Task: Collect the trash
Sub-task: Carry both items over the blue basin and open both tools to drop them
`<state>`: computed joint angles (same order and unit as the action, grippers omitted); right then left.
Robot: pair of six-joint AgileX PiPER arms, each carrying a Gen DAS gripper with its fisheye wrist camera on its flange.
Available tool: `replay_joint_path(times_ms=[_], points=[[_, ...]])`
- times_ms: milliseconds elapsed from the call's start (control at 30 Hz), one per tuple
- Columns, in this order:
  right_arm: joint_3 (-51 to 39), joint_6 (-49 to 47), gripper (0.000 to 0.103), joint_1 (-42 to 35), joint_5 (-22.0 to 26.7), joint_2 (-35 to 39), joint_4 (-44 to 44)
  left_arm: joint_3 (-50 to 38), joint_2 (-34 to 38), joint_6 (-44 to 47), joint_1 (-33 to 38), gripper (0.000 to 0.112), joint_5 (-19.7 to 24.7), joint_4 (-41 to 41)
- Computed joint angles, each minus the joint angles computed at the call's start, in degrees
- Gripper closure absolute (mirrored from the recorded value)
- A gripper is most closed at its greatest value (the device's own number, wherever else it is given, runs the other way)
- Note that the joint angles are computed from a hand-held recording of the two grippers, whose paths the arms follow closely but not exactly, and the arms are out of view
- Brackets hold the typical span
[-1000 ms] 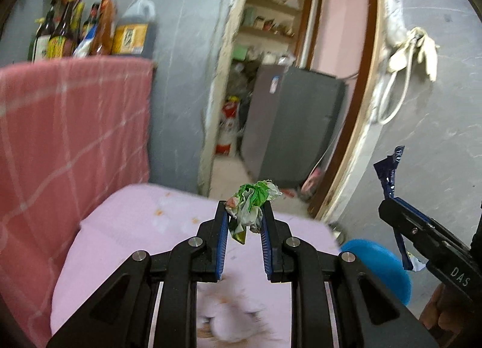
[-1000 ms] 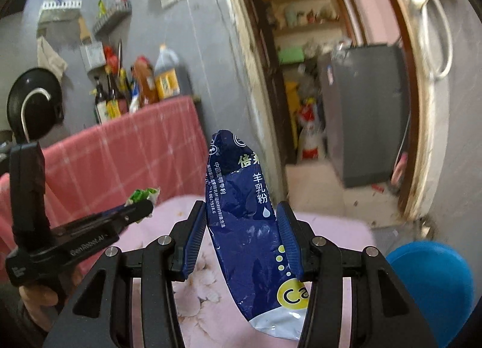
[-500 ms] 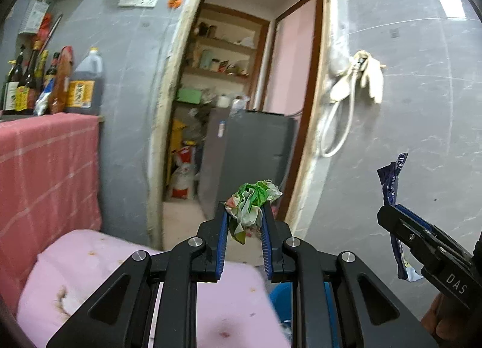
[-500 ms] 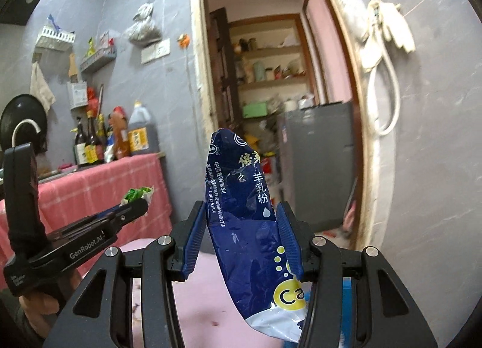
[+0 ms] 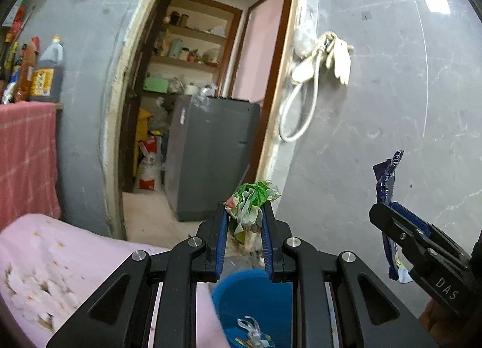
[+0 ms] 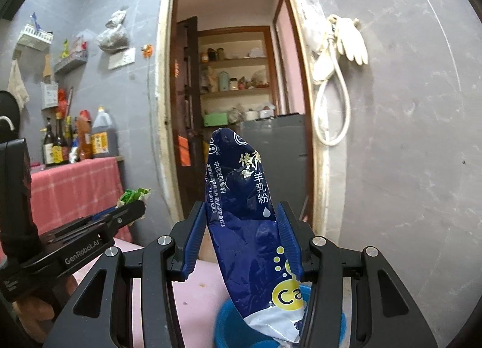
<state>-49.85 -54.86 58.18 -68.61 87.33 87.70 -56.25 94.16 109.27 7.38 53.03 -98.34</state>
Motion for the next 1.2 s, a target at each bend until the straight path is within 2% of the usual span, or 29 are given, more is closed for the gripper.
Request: replay_joint_path(times_ms=[167,367,867,1200], points=[[5.3,5.1,0.057,-2.3,1.5,-0.9,0.3,0.7,2.2,1.5,-4.7,0.095,-3.8,-0.9],[10.7,11.8,0.057,-5.8,5.6,-0.5,-0.7,-0.1,6.3,1.5,-8.7,0.095,-7.8,-0.2],[16.3,25.3,0.057,-14.6,16.5,3.9,-7.4,-2.8,14.3,2.6,-13.7,0.095,-15.5,0.3],[17.5,32.2,0.057,-21.0,23.9,6.2,-13.5,-5.3,17.0,-2.9,-15.4,0.083,-19.5,5.7]])
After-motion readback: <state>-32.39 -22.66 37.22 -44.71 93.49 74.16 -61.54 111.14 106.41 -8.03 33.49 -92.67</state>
